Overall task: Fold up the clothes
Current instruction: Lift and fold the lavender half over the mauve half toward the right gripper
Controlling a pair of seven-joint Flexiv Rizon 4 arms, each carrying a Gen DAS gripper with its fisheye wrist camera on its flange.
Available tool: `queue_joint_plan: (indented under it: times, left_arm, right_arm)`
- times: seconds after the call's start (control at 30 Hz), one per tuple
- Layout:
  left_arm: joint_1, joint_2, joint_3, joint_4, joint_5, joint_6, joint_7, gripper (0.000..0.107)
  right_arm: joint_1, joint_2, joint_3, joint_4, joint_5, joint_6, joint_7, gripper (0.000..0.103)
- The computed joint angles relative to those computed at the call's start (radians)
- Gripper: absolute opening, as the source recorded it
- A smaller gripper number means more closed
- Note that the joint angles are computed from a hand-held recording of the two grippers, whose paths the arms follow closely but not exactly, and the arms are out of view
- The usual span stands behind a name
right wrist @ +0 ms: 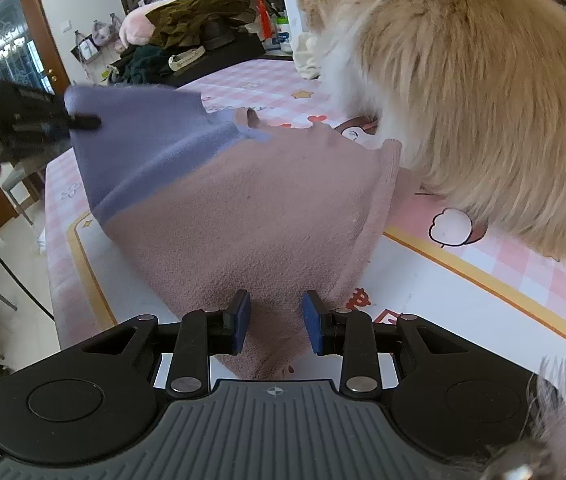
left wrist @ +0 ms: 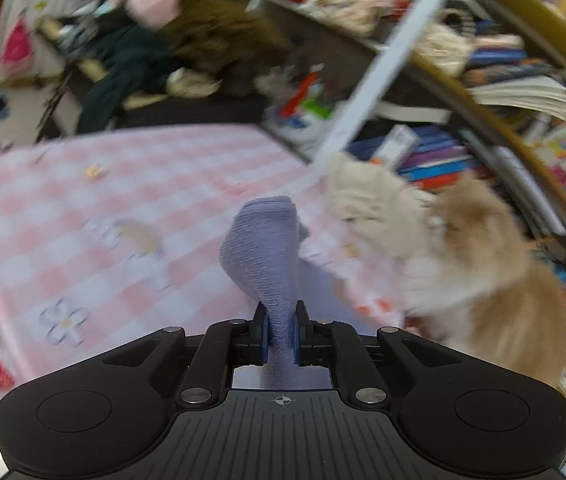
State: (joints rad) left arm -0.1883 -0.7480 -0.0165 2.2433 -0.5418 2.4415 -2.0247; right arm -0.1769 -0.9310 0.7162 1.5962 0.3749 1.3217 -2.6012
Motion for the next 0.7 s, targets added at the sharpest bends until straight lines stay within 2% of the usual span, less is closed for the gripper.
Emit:
queue_joint_plan:
  times: [0.17, 0.33, 0.43, 0.53, 0.57, 0.6, 0.67, 0.7]
  left_arm:
    - [-0.058, 0.021, 0.017, -0.061, 0.013, -0.012, 0.148, 0.009]
    - [-0.096, 0.026, 0.005, -0.144, 0.08, -0.087, 0.341, 0.009]
    - [-0.15, 0.024, 0.008, -0.202, 0.097, -0.239, 0.521, 0.01]
    - [-0.174, 0.006, 0.009, -0.274, 0.154, -0.486, 0.674, 0.011]
    - [-0.215, -0.008, 0.048, -0.305, 0.149, -0.578, 0.716, 0.012]
    - [-0.28, -0.029, 0.119, -0.331, 0.139, -0.631, 0.733, 0.012]
    - [-0.35, -0.066, 0.203, -0.36, 0.162, -0.65, 0.741, 0.014]
    - [-0.35, -0.067, 0.206, -0.363, 0.167, -0.652, 0.736, 0.014]
  right_arm:
    - [0.008, 0.001, -0.008, -0.004, 0.002, -0.002, 0.008, 0.029]
    - [0.006, 0.001, -0.008, -0.007, 0.006, -0.011, 0.012, 0.029]
    - [0.003, 0.002, -0.008, -0.011, 0.012, -0.022, 0.01, 0.029]
    - [0.001, 0.003, -0.008, -0.018, 0.022, -0.039, 0.008, 0.029]
    - [0.0, 0.003, -0.009, -0.022, 0.026, -0.049, 0.008, 0.029]
    - [-0.003, 0.004, -0.009, -0.026, 0.032, -0.06, 0.006, 0.029]
    - [-0.005, 0.006, -0.013, -0.03, 0.046, -0.073, -0.004, 0.029]
    - [-0.005, 0.008, -0.015, -0.031, 0.053, -0.077, -0.01, 0.029]
